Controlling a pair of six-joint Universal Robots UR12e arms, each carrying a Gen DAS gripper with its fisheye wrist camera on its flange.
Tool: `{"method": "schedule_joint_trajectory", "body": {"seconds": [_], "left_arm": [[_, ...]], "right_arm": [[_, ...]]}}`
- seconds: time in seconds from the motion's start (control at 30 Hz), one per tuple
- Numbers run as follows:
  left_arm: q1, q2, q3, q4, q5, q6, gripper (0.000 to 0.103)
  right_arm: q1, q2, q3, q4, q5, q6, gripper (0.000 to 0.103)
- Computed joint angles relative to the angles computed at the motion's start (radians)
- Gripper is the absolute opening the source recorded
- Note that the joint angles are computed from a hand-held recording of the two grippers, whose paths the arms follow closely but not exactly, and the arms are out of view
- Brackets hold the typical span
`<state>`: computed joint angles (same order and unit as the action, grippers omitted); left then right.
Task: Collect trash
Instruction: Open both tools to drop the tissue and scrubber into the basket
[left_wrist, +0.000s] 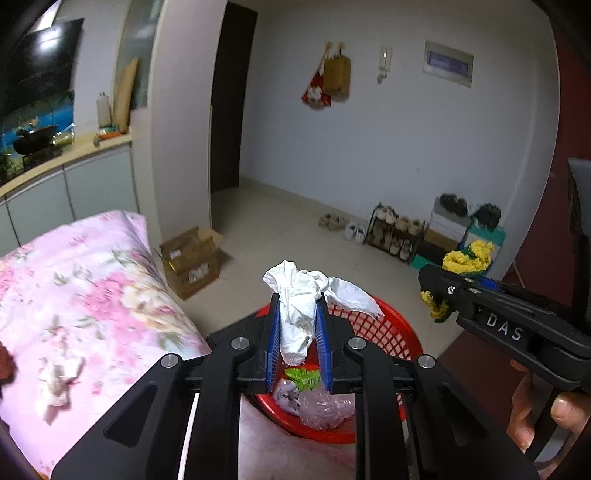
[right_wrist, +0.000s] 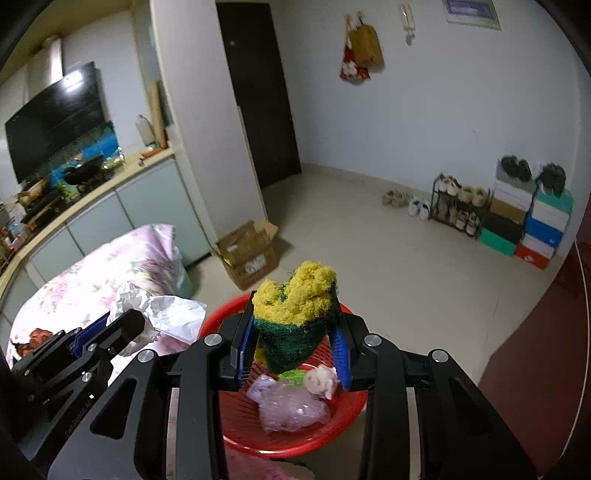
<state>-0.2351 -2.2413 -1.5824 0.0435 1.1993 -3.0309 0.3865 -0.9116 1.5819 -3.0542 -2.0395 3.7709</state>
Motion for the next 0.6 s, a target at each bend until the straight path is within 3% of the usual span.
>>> {"method": "schedule_joint_trajectory", "body": {"seconds": [0.23,0.4,0.6], "left_arm": [[-0.014,-0.04,0.06,-0.115,-0.001,0.043,0.025],[-0.017,-0.047,0.069,-0.145,0.003,0.033,0.062],[-0.015,-0.04,0.065,-0.13,0.027,0.026,0.075]], "right_arm": [[-0.025,0.019,-0.008,0.056,0.04,0.034,0.035],[-0.039,0.03,-0.015,0.067,0.08,0.033,0.045],[-0.047,0.022,0.001,0.046,0.111,0.041,0.051]]}}
